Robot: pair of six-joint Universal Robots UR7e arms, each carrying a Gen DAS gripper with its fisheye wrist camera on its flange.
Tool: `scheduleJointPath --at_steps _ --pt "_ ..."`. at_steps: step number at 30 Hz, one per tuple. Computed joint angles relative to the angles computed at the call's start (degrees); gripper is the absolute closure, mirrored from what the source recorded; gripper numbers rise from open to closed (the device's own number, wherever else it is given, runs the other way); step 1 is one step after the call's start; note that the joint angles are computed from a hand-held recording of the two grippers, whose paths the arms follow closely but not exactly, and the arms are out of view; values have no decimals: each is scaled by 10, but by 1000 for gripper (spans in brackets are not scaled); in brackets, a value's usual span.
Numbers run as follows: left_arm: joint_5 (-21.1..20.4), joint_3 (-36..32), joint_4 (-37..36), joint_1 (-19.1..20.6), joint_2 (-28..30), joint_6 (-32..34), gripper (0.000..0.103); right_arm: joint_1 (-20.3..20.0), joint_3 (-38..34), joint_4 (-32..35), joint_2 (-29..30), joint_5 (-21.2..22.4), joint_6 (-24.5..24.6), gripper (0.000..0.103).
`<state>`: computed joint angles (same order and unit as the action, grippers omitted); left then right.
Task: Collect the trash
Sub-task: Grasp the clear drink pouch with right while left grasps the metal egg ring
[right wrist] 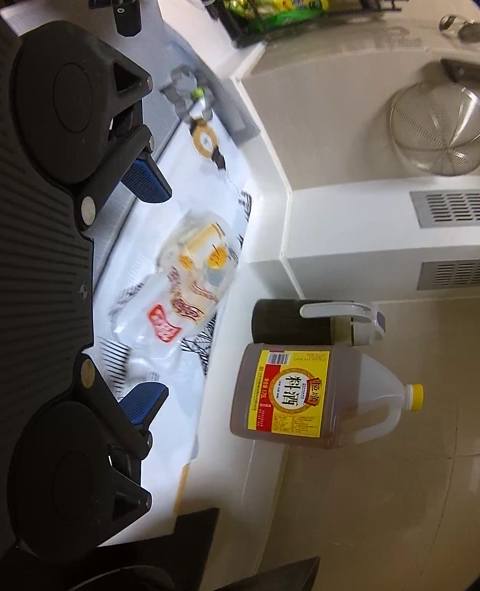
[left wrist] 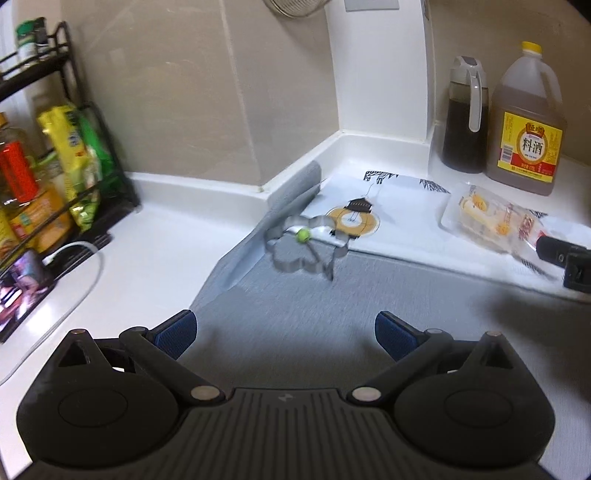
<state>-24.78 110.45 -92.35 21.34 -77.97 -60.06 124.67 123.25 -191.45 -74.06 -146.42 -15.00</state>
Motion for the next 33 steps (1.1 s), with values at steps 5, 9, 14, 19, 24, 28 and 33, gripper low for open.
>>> scheduleJointPath --at_steps 5,9,14,19,24,28,33 --pt "-4 -12 -128 44 44 93 0 -31 -27 -1 22 4 -26 0" --pt "-5 -28 -162 75 79 108 0 -62 -27 -4 18 25 20 0" --pt "-11 -24 -271 101 103 175 0 -84 -13 -15 16 44 41 0" --pt "-1 10 -430 109 119 238 0 -79 -26 34 24 26 25 0" --pt "-1 16 -479 113 125 269 0 -75 -46 70 43 -8 15 0" --pt "-5 15 -494 116 127 283 0 -77 -46 80 38 -2 24 0" --pt "-5 19 -493 116 122 281 0 -76 -46 80 38 -3 24 0"
